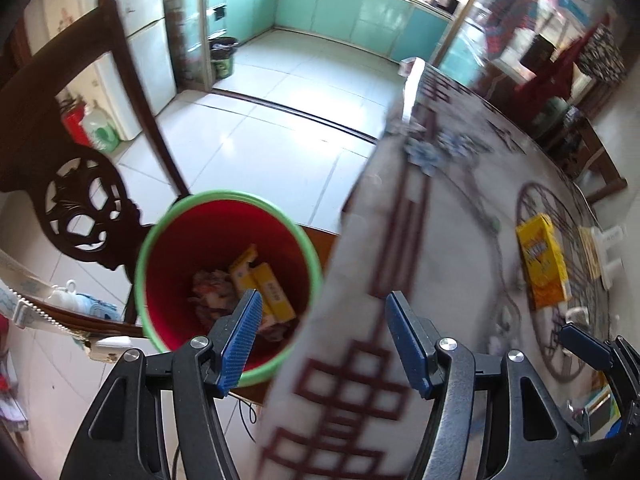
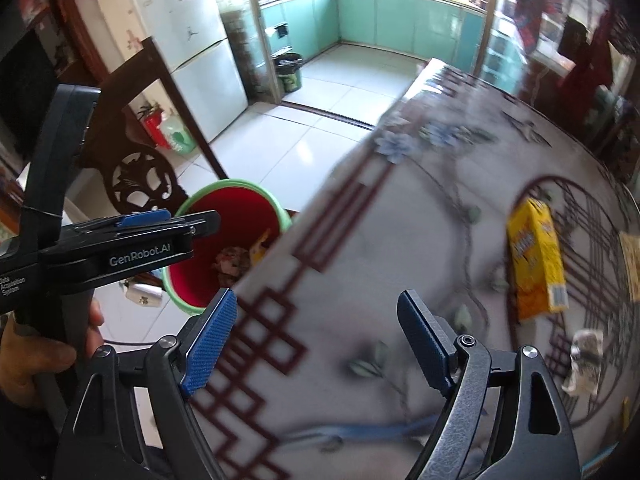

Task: Collect trash
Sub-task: 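Move both open tools back toward the trash on the table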

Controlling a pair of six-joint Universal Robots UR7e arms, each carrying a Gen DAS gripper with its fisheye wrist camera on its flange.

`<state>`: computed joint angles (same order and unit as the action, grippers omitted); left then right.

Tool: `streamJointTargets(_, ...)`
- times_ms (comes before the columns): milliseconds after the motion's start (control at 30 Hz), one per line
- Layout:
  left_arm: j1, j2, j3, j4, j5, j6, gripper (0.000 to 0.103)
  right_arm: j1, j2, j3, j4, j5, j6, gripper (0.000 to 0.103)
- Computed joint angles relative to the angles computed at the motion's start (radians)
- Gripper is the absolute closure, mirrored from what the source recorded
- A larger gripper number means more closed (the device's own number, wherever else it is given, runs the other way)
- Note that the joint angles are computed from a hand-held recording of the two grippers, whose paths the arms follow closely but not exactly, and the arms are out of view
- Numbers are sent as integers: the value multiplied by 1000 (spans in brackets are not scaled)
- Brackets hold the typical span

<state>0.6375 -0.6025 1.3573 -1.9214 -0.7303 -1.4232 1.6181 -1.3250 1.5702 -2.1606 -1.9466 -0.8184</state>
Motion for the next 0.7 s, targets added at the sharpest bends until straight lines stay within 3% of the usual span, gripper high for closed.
streamJointTargets(300,-13,217,-295,28,-46,141,40,-115,-19,-94,30,-18,21,21)
streamJointTargets(433,-19,309,-435,55,-59,190,40,-163,0,-155,-19,-65,-7,21)
streamJointTargets(633,-21,467,-701,155,-77,232,40,-243,103,-350,-74,-160,-31,15)
streamJointTargets(700,-22,519,-792,193,-82,244,40,-275,152,-446,-23,-167,2,15)
